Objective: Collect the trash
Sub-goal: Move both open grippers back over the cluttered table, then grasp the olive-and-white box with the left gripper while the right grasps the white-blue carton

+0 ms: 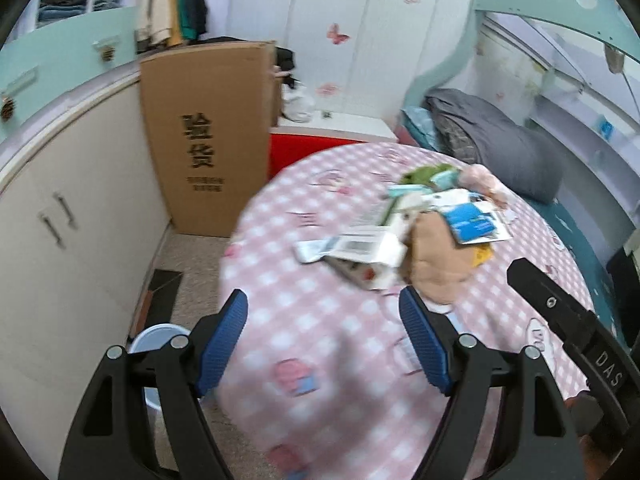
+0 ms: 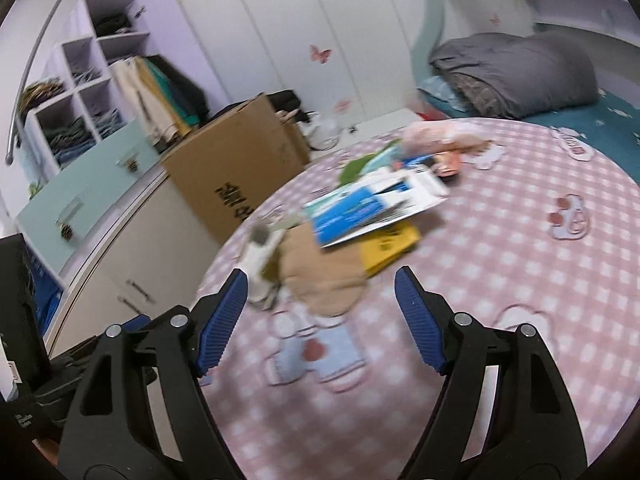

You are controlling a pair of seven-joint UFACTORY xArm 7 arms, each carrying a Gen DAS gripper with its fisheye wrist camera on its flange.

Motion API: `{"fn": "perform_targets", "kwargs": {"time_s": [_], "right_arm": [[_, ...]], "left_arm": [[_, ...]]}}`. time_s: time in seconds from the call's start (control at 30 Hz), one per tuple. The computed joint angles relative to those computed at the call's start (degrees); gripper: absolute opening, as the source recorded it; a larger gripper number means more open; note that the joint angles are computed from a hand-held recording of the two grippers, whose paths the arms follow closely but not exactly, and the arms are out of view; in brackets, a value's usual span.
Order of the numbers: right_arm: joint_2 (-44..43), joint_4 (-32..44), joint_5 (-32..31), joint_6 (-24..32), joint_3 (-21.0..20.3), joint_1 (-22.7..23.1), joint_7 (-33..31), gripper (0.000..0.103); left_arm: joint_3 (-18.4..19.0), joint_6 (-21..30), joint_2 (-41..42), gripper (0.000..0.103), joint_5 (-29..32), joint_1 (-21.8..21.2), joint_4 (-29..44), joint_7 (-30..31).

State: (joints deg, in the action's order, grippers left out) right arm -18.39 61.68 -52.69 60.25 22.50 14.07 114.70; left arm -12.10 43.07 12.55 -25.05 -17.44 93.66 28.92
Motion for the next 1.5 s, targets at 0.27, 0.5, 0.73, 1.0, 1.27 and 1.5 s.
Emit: {"fn": "perform_targets", "kwargs": {"time_s": [0.27,0.5,0.73,1.0,1.27,1.5], "right_arm": [[-4.24,-4.88,1.31,-4.1,-0.99,-1.99,-0.29,0.076],[-5.41,-6.73,2.1,-7.54,-1.1,-4.74,-0.87,0.076],[-7.44,-9.78,2.98,-13.48,-1.71,-7.72,1.28,0.078],[-10.91,-15.43,1.36,-26.6,-1.91,-15.35,10.3,0.079],[-12.75,-20.23,-7.03,-45.46,1.33,-30.76,24.57,0.067],[-15.31,-19.75,-5.82,-48.64,6.48,-36.82,21.39,0.011]], "left_arm": [[-1.87,1.61,6.02,0.076,-2.22,-2.05,4.78,-3.04],[-2.88,0.75,10.91,0.064,-1.69,-2.99,9.89,-6.02],[-4.52,1.9,13.32,0.028,-4.0,-2.15,12.98,-4.21],[-4.94,-0.61,11.91,0.019,-8.32,-1.15,11.96,-1.99],[-4.26,-4.65,11.68,0.018,-6.75,-2.0,12.58,-3.67],[-4.41,-6.0,11.35,0.018,-5.7,-1.74,12.44,-5.11]]}}
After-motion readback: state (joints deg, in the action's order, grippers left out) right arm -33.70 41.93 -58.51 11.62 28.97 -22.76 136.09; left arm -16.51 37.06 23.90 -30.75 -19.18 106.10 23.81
